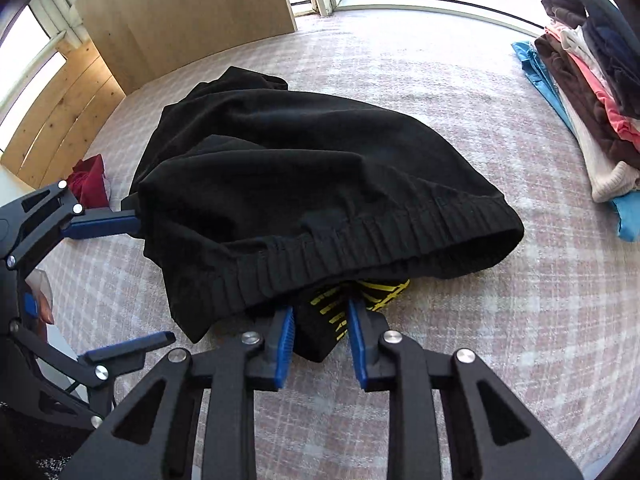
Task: Fold clothes
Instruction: 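Lift the shorts with both grippers and lay them flat on the mat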
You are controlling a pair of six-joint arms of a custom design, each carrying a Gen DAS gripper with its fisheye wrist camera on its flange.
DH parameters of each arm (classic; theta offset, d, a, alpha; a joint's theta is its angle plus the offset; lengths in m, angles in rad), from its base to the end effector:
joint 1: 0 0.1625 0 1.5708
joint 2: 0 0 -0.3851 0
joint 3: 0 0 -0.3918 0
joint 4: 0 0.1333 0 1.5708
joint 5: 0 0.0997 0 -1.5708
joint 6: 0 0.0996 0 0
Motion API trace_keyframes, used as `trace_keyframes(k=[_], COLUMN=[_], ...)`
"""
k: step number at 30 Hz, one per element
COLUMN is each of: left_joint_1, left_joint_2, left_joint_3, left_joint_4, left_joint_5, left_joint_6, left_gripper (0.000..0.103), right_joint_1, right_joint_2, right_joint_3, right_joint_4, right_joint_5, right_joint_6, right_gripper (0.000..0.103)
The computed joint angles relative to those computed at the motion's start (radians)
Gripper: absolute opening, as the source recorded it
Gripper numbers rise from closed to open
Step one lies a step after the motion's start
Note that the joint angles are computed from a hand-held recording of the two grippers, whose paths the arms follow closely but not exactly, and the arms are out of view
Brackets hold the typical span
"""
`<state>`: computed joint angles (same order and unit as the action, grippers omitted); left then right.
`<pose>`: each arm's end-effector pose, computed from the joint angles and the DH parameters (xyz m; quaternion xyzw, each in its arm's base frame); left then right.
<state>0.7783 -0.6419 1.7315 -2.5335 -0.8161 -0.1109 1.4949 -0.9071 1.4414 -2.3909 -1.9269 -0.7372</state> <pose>-0.2712 -0.5504 -0.0388 0.3321 0.8666 -0.1075 0.3566 0.0455 -0.7019 0.2049 0.2924 -0.9296 0.0594 0.2164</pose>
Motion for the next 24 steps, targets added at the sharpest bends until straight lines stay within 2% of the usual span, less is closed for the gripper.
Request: trace_keyframes(k=[1, 4, 6, 7, 8, 9, 10, 12, 14, 19, 21, 24], left_joint_1=[-0.005, -0.011, 0.008, 0.027, 0.045, 0.062, 0.068, 0.059, 0.056, 0.045, 0.025, -0.015], left_joint_2=[0.030, 0.120, 0.149, 0.139, 0.113, 0.084, 0.054, -0.010, -0.091, -0.273, -0.333, -0.425], left_joint_3=[-0.016, -0.073, -0.121, -0.141, -0.141, -0.139, -0.128, -0.094, -0.061, -0.020, -0.011, 0.008], left_joint_4=[0.002, 0.010, 0.064, 0.097, 0.095, 0.088, 0.077, 0.062, 0.052, 0.051, 0.032, 0.034], left_joint_5=[0.016, 0.085, 0.119, 0.091, 0.053, 0.014, 0.010, 0.083, 0.122, 0.236, 0.249, 0.246], left_joint_6=[0.008, 0.031, -0.009, -0.050, -0.080, -0.110, -0.123, -0.131, -0.156, -0.151, -0.113, -0.092], left_gripper=[0.072, 0.070, 0.041, 0.019, 0.010, 0.010, 0.010, 0.008, 0.008, 0.008, 0.008, 0.008], right_joint_1=[0.000, 0.000, 0.000, 0.000, 0.003, 0.007, 0.010, 0.022, 0.036, 0.098, 0.128, 0.164], right_joint_2=[-0.004, -0.022, -0.038, -0.046, -0.052, -0.058, -0.064, -0.075, -0.082, -0.120, -0.151, -0.196], right_joint_3=[0.006, 0.025, 0.030, 0.029, 0.026, 0.017, 0.003, -0.029, -0.064, -0.125, -0.117, -0.101], right_joint_4=[-0.018, -0.072, -0.100, -0.116, -0.135, -0.149, -0.154, -0.164, -0.176, -0.177, -0.188, -0.197], right_joint_5=[-0.003, -0.011, -0.010, -0.007, -0.004, 0.003, 0.013, 0.030, 0.044, 0.118, 0.153, 0.206], right_joint_6=[-0.005, -0.032, -0.041, -0.038, -0.033, -0.024, -0.015, -0.002, 0.007, -0.030, -0.055, -0.050], right_gripper=[0.005, 0.005, 0.004, 0.004, 0.004, 0.004, 0.004, 0.004, 0.004, 0.004, 0.004, 0.004])
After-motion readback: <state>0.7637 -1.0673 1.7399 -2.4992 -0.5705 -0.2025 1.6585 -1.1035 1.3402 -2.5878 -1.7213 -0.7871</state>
